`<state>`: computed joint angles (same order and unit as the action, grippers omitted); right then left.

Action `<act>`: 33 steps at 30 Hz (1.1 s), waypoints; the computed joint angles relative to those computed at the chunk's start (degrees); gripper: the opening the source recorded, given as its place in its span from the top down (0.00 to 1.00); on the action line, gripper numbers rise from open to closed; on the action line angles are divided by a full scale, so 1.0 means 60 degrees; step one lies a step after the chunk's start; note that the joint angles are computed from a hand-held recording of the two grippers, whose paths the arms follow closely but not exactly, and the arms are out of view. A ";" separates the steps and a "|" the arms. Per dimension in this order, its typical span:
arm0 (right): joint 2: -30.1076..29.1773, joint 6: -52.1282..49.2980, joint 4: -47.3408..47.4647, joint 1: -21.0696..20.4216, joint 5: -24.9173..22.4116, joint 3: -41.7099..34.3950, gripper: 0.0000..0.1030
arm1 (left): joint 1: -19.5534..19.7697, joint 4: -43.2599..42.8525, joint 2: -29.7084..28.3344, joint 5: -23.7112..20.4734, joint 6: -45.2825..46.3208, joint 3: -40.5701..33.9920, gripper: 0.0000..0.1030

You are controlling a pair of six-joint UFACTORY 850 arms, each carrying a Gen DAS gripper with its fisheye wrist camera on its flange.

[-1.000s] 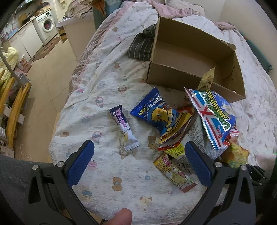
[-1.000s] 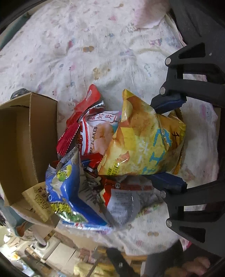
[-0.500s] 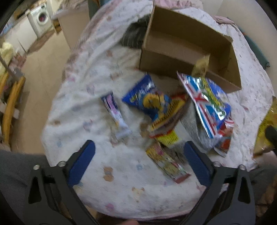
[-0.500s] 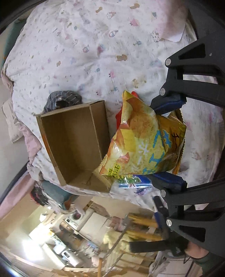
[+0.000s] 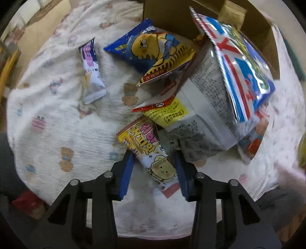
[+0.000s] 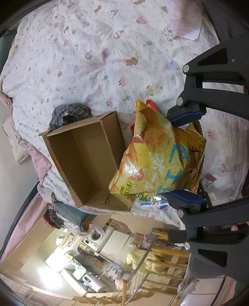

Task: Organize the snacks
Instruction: 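Grasp the yellow cartoon candy stick with the left gripper while the right gripper holds the chip bag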

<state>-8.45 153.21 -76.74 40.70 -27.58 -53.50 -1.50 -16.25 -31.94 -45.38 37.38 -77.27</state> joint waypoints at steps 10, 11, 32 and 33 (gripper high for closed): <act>-0.0114 -0.0100 -0.0166 -0.0062 0.0022 -0.0182 0.41 | -0.0104 0.0716 -0.0214 0.0078 -0.0671 0.0058 0.63; -0.0141 -0.0180 -0.0091 -0.0074 0.0036 -0.0211 0.41 | -0.0098 0.0702 -0.0189 0.0107 -0.0633 0.0092 0.64; -0.0278 -0.1073 0.0695 0.0008 -0.0178 -0.0410 0.41 | 0.0334 -0.0361 0.0452 -0.0419 0.0908 -0.0566 0.77; -0.0269 -0.1106 0.0702 0.0018 -0.0190 -0.0409 0.41 | 0.0371 -0.0477 0.0532 -0.0397 0.1021 -0.0523 0.77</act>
